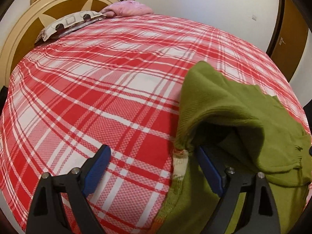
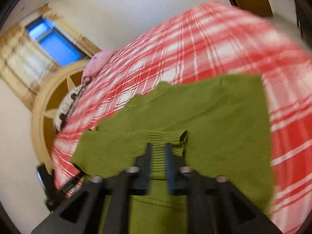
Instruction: Fold small clothes
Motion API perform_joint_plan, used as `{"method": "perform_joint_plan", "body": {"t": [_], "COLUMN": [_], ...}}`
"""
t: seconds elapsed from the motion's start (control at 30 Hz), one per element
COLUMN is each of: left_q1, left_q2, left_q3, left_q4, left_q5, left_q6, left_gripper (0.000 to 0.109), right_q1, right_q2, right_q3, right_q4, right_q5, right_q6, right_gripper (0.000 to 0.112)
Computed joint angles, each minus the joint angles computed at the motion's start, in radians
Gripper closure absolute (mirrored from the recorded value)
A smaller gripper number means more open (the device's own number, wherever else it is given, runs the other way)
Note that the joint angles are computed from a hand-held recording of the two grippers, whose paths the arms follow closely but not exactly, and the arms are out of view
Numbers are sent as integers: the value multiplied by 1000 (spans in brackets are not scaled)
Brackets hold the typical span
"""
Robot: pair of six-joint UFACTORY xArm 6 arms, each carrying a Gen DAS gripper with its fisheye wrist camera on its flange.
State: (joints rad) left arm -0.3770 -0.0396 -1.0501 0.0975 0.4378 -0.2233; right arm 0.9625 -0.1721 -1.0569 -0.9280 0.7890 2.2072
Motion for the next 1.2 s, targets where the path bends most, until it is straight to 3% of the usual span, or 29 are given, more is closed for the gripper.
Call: {"method": "perform_joint_plan", "body": {"t": [0.03, 0.07, 0.13, 0.2, 0.3, 0.4, 0.47, 0.5, 0.57, 0.63, 0.8, 0.9, 1.03, 1.13, 1.2], "left_q1": [0, 0, 1, 0, -3, -5, -4, -3, -1, 7, 22, 17, 1, -5, -4], "left_q2": [5, 5, 4, 5, 12, 13, 18, 23, 31, 46, 55, 56, 53, 26, 14], "left_q3": [-2, 0, 6, 14, 13, 18, 11, 2, -12, -37, -43, -39, -39, -21, -17], "left_q4": [-8, -14, -22, 6, 69, 112, 120, 119, 129, 170, 192, 226, 281, 247, 206], "left_q5": [-1, -3, -12, -30, -45, -55, -53, -45, -38, -14, -12, -18, 2, 16, 39], "left_q6": [6, 10, 17, 1, -50, -89, -110, -119, -146, -209, -264, -283, -324, -251, -190], "left_gripper": [17, 17, 17, 17, 17, 16, 15, 15, 15, 14, 11, 8, 7, 7, 7], "right_q1": [-12, -28, -41, -23, 8, 19, 15, 29, 40, 44, 132, 165, 133, 84, 109], "right_q2": [0, -19, -29, 1, 101, 205, 319, 387, 429, 423, 337, 287, 277, 259, 279], "right_q3": [23, 51, 63, 8, -148, -272, -398, -468, -542, -554, -571, -542, -474, -367, -377], "right_q4": [-62, -136, -157, -53, 129, 202, 255, 244, 257, 265, 96, 81, 182, 286, 246], "right_q5": [-53, -123, -160, -82, 115, 270, 358, 448, 501, 501, 718, 790, 772, 662, 702], "right_q6": [83, 159, 185, 44, -263, -405, -536, -610, -673, -687, -636, -645, -653, -613, -614], "right_gripper": [18, 14, 14, 14, 14, 15, 51, 74, 103, 104, 104, 104, 104, 104, 102]}}
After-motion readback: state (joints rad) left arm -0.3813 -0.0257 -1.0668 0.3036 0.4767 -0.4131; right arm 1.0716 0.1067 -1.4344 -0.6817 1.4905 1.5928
